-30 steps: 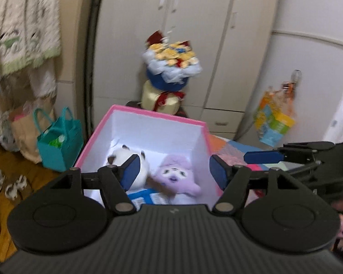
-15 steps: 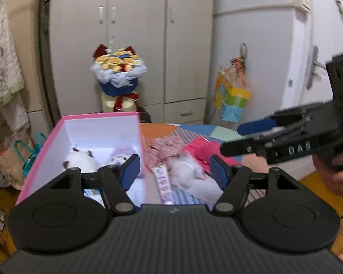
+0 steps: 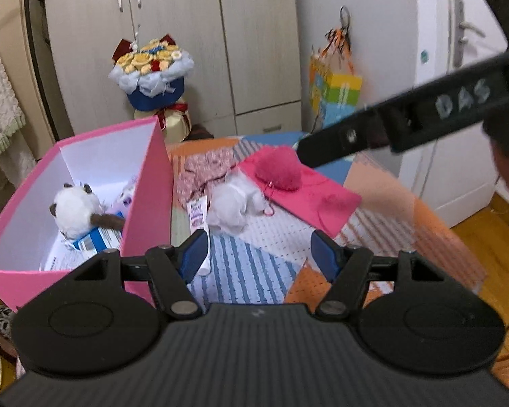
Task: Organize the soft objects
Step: 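Grasp the purple toothpaste tube with the left gripper while the right gripper grasps the white mesh puff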
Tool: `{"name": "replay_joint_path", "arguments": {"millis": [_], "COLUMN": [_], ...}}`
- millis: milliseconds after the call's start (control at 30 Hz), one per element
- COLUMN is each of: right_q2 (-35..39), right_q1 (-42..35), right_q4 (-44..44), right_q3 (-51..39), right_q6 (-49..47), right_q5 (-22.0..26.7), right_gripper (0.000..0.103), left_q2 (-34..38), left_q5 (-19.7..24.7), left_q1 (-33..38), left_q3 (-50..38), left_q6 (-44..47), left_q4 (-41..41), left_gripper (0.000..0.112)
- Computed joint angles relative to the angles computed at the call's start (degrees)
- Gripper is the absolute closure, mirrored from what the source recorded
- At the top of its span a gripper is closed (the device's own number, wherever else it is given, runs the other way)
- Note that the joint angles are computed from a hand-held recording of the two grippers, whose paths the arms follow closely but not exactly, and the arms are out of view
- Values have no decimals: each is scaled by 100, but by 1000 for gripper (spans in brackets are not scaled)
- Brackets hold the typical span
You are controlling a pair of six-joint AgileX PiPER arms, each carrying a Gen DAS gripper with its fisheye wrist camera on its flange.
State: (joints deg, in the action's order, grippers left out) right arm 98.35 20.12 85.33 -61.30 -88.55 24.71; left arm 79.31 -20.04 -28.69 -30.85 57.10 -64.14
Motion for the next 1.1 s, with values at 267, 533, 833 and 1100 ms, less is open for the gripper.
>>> {"name": "replay_joint_path", "arguments": {"millis": [267,533,833,1100], "right_q2": [1131,2666,3787,4151], "right_q1": [-97,-31,78,152], "right_q4": [-248,-1647,-2956,-3709], "right_q3": [-1061,-3106,-4842,-5449], "right_q6": [-61,1184,2372,2918], "right_q5": [608,959,1266,1402], "right_gripper": [33,33,32,21], "left_q2": [1557,2722,2919,2988], "left_q5": [-1373,-1940,-1397,-949], "left_q1": [-320,-149,147,376], "left_q3": [-522,-1405,-1949,-1951], "left_q6": [-846,-582,181,-267], "left_q4": [384,19,-577,-283], "left_gripper": [48,51,51,50]}}
